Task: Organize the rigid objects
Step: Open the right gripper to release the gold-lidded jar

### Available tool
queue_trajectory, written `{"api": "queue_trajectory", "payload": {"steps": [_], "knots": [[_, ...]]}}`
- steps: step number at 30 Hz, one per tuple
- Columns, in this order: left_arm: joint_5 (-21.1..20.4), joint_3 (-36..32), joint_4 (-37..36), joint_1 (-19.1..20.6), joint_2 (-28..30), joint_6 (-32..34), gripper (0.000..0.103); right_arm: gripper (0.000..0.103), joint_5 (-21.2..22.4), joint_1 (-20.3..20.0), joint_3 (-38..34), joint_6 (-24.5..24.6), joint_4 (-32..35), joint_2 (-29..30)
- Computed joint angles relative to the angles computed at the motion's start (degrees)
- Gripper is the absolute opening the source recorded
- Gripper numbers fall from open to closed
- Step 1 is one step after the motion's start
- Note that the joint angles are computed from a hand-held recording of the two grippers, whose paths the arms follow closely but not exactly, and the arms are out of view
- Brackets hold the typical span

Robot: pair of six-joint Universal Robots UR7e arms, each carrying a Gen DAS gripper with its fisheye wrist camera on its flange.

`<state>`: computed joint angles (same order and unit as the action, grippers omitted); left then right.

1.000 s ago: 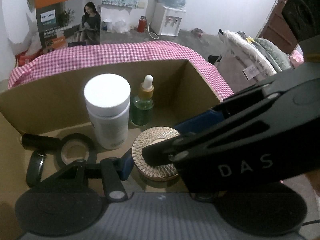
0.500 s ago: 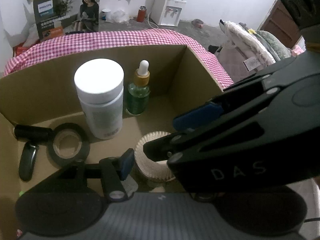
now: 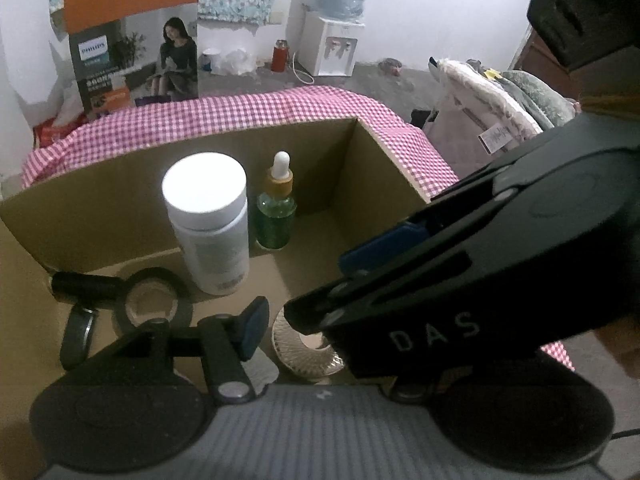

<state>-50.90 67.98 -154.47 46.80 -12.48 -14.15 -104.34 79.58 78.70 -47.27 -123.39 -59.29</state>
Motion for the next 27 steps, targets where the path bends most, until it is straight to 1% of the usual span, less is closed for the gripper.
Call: {"api": "queue_trajectory", "payload": {"steps": [5,14,20,21,22,23,25,27], "knots": [[1.7,1.6,-1.6,-0.8,-0.7,0.8,0.065,0.043,0.7,0.0,1.1,-0.7,-0.9,-0.9],[4.1,4.3,-3.8,-1.9,-1.8,1.7,0.067,0.045,2.7,-0.1,2.6,-0.8,-2.4,-2.4],[5.7,6.8,-5.4,-2.9,-2.9,1.8,0.068,0.052,4.4,-0.4,6.0,-1.7,-5.3,-5.1],[6.0,7.4,-5.7,-3.1,-3.2,1.8,0.069,0.054,5.1,-0.5,7.1,-2.1,-6.3,-5.9],[6.2,8.1,-6.2,-3.4,-3.5,1.8,0.071,0.060,5.7,-0.6,8.2,-2.3,-7.4,-6.8],[6.3,9.0,-7.0,-3.7,-3.9,1.9,0.080,0.063,6.5,-0.7,9.4,-2.4,-8.6,-7.7],[6.3,11.9,-10.5,-4.4,-5.1,2.8,0.088,0.075,8.9,-1.2,12.4,-3.1,-11.8,-10.3],[6.6,15.4,-14.7,-5.3,-6.5,4.0,0.091,0.084,11.8,-2.0,15.9,-3.2,-15.5,-13.0]]}}
